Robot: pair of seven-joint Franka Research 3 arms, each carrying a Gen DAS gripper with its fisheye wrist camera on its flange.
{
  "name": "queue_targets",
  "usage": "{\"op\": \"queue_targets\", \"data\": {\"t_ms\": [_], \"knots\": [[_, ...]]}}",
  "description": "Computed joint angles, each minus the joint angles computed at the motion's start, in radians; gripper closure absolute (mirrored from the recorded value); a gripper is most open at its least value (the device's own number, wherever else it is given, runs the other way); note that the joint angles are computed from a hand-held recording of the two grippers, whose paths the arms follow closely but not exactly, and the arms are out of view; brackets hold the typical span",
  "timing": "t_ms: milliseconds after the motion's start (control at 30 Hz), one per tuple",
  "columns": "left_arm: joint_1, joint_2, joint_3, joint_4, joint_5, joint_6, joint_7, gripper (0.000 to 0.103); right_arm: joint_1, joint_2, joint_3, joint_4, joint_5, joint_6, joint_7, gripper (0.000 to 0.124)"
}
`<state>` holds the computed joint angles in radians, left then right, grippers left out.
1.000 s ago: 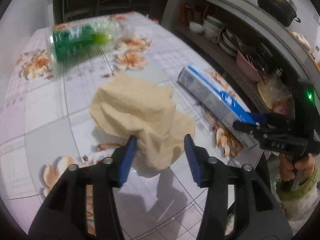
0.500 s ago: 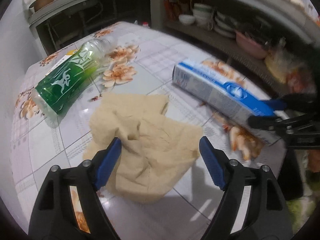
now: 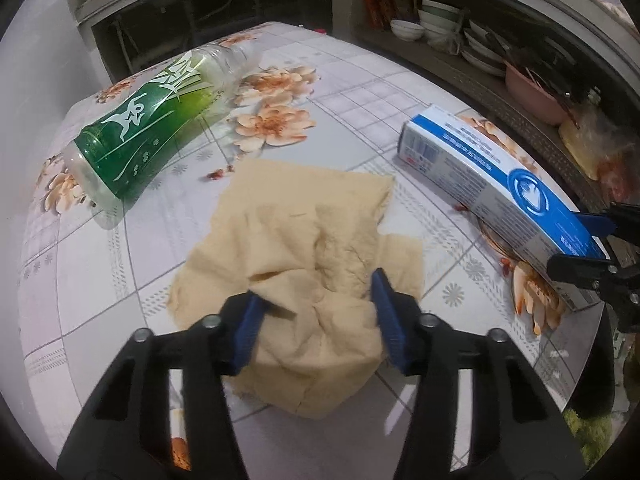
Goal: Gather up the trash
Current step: 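Grasp the blue toothpaste box with the right tool while the left tool grasps the beige cloth, then carry the beige cloth and toothpaste box to the blue wastebasket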
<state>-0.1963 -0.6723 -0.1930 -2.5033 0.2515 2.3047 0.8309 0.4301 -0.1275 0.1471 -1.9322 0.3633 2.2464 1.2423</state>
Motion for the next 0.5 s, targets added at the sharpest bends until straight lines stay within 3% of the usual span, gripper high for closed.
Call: {"op": "queue_targets", "data": {"t_ms": [200, 500], "knots": [[0.009, 0.004, 0.003, 0.004, 0.008, 0.004, -0.004, 0.087, -0.002, 0.016, -0.001, 0.019, 0.003, 0.008, 0.008, 0.057], [0.014, 0.007, 0.001, 0.004, 0.010, 0.011, -0.018, 0.096, 0.004, 0.039, 0.009, 0.035, -0.044, 0.008, 0.048, 0.057]]}}
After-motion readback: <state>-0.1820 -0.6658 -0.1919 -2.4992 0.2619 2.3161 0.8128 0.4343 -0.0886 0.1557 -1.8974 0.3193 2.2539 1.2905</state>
